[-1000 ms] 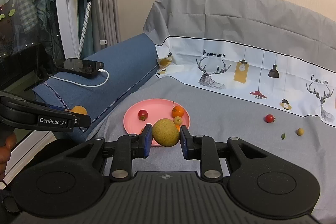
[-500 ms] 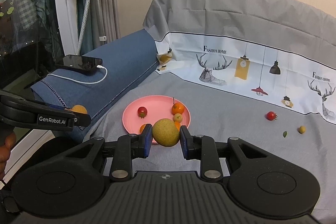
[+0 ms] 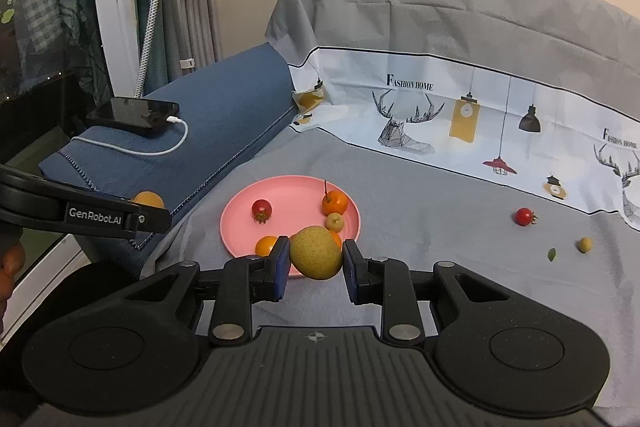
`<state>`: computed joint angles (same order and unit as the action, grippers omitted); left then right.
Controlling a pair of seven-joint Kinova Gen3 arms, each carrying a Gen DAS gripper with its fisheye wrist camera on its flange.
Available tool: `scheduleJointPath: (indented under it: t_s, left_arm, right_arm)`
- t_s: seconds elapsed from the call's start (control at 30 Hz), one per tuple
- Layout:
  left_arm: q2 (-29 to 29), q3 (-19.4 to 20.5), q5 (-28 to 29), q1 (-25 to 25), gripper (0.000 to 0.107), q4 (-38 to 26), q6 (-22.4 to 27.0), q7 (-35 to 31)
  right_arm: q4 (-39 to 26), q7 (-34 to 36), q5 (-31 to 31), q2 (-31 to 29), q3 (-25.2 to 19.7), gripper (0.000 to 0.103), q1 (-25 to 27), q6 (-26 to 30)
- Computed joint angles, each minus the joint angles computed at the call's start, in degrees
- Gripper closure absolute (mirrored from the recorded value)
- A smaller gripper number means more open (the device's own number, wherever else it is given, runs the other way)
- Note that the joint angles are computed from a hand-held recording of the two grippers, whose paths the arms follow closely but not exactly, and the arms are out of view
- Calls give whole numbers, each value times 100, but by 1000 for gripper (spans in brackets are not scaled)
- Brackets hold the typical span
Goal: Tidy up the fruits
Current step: 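Carry the brownish fruit in the left tool and yellow fruit in the right tool over the pink plate, then open both tools over the pink plate, releasing both fruits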
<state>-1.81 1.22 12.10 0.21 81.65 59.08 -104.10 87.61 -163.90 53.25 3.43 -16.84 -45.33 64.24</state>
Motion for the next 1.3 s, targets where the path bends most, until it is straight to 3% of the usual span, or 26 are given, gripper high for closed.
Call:
scheduleJointPath:
  t_s: [0.57,1.0,1.3]
  left_arm:
    - [1087,221,-600,275,70,-731,-294,601]
    - [1981,245,-914,464,70,-1317,-289,810]
    - [2283,228,-1027,531,70,-1449,-350,779]
  right_arm:
    - [-285,900,-359,638,711,74,540,-1243]
    - [-702,2047,-1200,1286,1249,74,814,-1928]
    - [-946,2606,-1724,1607,1515,74,892,-2171]
